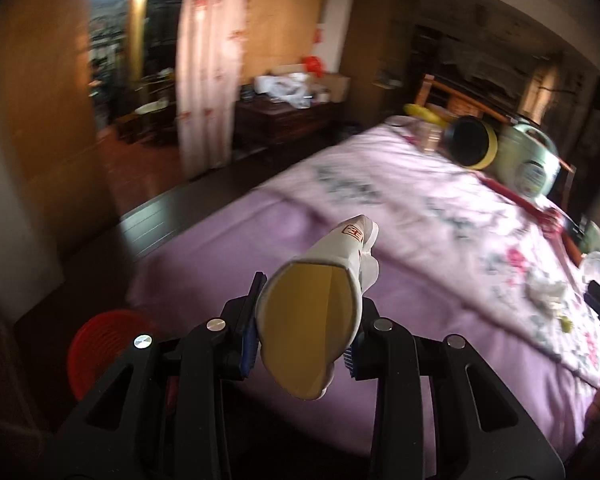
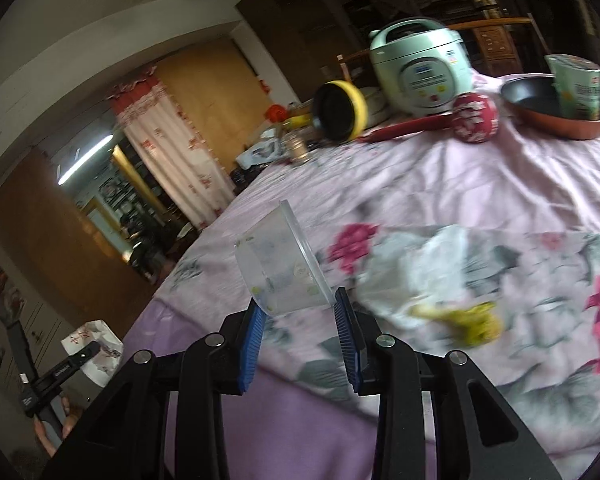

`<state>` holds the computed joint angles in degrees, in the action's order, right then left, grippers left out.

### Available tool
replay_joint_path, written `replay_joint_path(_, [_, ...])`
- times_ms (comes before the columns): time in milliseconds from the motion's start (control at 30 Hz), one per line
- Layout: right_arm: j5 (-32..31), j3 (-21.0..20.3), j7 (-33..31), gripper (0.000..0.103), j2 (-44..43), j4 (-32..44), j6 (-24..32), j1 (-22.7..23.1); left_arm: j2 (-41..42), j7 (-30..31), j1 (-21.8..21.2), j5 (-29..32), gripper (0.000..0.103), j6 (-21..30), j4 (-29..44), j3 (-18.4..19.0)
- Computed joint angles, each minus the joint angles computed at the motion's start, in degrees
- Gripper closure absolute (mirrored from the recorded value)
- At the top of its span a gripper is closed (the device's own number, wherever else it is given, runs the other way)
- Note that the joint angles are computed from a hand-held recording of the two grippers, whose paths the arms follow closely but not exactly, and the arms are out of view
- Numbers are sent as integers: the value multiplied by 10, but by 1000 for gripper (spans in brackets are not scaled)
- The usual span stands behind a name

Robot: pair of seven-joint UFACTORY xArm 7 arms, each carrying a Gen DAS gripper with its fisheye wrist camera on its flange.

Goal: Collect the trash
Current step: 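Carry bowl and container to the red wastebasket and release both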

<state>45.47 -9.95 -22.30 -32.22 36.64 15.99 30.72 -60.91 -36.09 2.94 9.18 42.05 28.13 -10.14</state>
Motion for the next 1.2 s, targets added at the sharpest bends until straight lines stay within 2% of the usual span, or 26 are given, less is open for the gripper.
replay_joint_path(100, [6, 23, 4, 68, 10, 11, -3, 27, -62, 6, 16, 2, 69, 31, -39, 32])
replay_joint_path(333, [4, 81, 18, 69, 50, 49, 3, 78, -172, 40, 95, 20, 69, 92, -112, 98])
replay_joint_path(467, [-2, 122, 30, 69, 82, 78, 10, 98, -201, 79, 146, 22, 69, 98, -151, 151])
replay_joint_path(600, [-13, 156, 40, 69, 121, 115, 22, 110, -193, 127, 201, 17, 68, 92, -181, 199])
replay_joint_path(767, [-33, 197, 50, 69, 168, 163, 45, 114, -199, 171, 279, 7, 31, 97, -196, 228])
replay_joint_path(833, [-39, 213, 52, 69, 192, 186, 57, 116, -216, 192, 310, 5, 23, 105, -197, 240])
replay_joint_path(1033, [-78, 268, 65, 69, 288, 266, 97, 116, -222, 234, 376, -1, 21, 124, -183, 264])
replay_joint_path(1200, [-165, 309, 112, 72, 407, 385, 129, 123, -202, 245, 407, 7, 20, 119, -168, 262])
